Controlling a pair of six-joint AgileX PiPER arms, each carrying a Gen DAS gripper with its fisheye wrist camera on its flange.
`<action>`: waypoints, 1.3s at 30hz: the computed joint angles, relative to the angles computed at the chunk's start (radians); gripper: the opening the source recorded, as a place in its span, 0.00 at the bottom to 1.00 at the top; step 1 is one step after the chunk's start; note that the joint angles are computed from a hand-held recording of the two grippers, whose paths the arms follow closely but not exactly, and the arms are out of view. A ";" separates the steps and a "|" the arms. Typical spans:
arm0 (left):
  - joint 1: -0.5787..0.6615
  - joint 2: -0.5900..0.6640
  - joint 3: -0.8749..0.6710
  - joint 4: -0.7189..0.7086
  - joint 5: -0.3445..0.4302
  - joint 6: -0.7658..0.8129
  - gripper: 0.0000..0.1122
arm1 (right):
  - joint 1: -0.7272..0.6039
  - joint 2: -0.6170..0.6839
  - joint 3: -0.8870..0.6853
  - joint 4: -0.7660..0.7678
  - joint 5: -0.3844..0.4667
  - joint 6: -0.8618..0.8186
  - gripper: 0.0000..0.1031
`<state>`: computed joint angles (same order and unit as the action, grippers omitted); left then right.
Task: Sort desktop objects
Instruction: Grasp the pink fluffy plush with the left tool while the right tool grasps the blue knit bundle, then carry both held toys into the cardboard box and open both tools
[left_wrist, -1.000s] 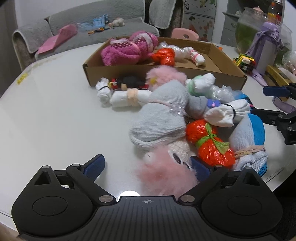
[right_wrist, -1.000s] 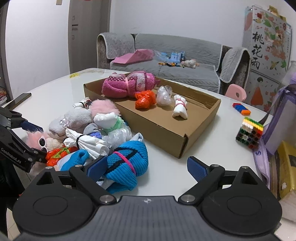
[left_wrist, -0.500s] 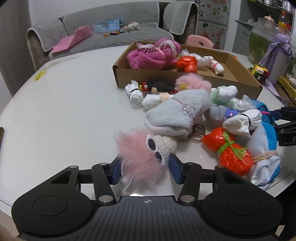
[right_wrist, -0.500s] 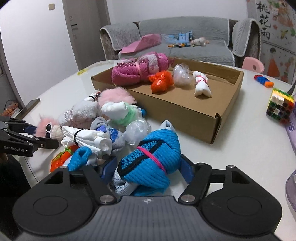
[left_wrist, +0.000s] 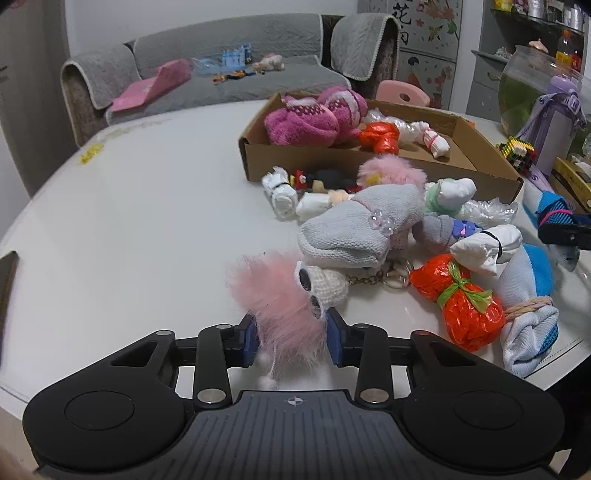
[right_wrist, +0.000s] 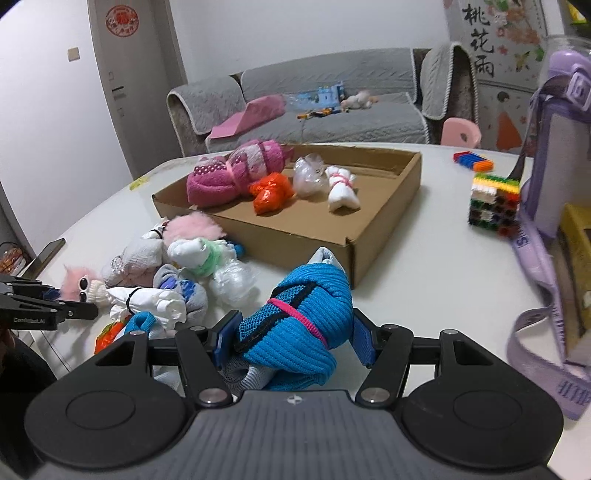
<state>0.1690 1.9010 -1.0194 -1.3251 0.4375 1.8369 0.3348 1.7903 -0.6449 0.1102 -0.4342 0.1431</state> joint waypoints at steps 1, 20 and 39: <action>0.007 -0.010 0.008 -0.012 0.002 0.016 0.38 | 0.000 -0.008 0.005 0.014 0.000 -0.016 0.56; 0.100 -0.157 -0.142 -0.032 0.115 -0.030 0.38 | -0.118 -0.192 -0.007 0.186 0.073 -0.314 0.56; -0.151 -0.036 -0.653 0.281 0.142 -0.465 0.38 | -0.191 -0.067 -0.468 -0.050 0.322 -0.242 0.56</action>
